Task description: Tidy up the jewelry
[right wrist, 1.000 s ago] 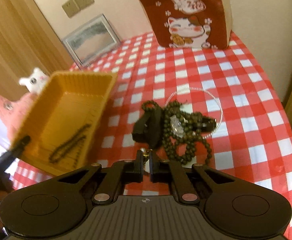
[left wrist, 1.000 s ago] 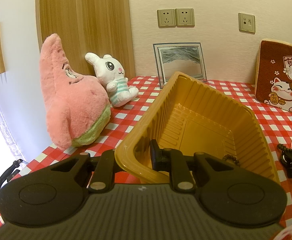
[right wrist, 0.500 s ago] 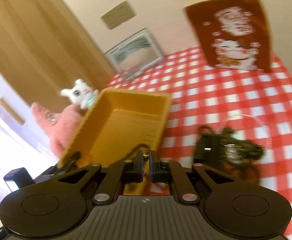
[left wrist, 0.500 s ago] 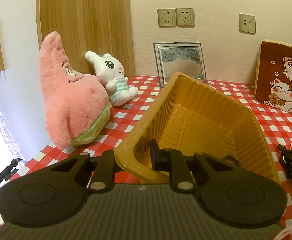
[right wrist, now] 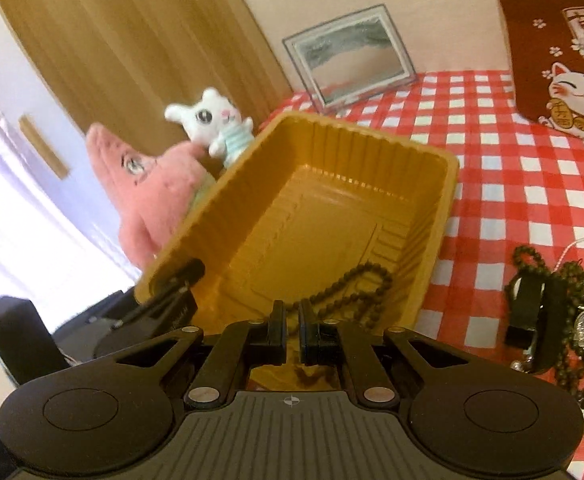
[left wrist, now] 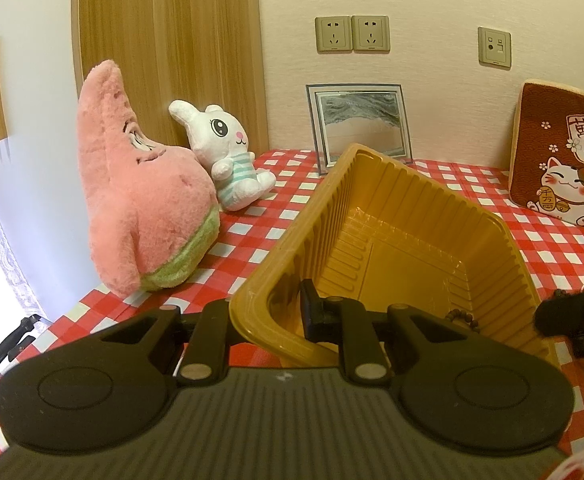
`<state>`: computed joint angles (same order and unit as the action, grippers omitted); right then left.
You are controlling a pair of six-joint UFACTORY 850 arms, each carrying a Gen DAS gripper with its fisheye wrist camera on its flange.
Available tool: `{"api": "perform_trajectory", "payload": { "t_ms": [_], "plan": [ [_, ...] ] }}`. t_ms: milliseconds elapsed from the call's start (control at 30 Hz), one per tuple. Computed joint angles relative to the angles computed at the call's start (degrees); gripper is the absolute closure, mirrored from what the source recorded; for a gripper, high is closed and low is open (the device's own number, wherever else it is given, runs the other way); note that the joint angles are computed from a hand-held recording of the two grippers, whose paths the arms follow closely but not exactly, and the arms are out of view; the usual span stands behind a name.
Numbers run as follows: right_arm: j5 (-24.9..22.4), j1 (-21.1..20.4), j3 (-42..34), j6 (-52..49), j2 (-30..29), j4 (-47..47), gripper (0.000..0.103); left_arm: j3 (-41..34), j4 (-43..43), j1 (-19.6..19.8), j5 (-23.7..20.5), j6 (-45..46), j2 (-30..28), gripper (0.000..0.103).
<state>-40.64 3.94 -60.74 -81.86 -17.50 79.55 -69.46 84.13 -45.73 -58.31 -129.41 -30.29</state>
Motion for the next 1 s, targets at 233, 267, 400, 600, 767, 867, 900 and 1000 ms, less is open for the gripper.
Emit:
{"api": "perform_trajectory", "payload": {
  "t_ms": [233, 267, 400, 600, 767, 867, 900, 1000],
  "plan": [
    [2.8, -0.3, 2.5, -1.7, 2.4, -0.1, 0.062, 0.2, 0.1, 0.2, 0.5, -0.2, 0.2, 0.086],
    [3.1, -0.8, 3.2, -2.6, 3.1, 0.8, 0.060, 0.1, 0.0, 0.2, 0.5, -0.2, 0.1, 0.086],
    [7.3, -2.7, 5.6, -0.4, 5.3, -2.4, 0.060, 0.3, 0.1, 0.3, 0.8, -0.3, 0.3, 0.086],
    [15.0, -6.0, 8.4, 6.3, 6.2, -10.5, 0.060, 0.4, 0.1, 0.5, 0.9, -0.3, 0.3, 0.086],
    [18.5, -8.0, 8.8, 11.3, 5.7, -14.9, 0.060, 0.3, 0.0, 0.4, 0.9, -0.3, 0.3, 0.086],
    [19.7, -8.8, 8.8, 12.0, 5.5, -15.3, 0.060, 0.4, 0.1, 0.5, 0.9, -0.3, 0.4, 0.086],
    [20.0, -8.8, 8.5, 11.9, 5.3, -15.0, 0.060, 0.4, 0.1, 0.5, 0.9, -0.3, 0.4, 0.086],
    [20.7, -8.7, 8.3, 9.9, 4.9, -12.3, 0.060, 0.4, 0.1, 0.5, 0.9, -0.3, 0.4, 0.086]
  ]
}}
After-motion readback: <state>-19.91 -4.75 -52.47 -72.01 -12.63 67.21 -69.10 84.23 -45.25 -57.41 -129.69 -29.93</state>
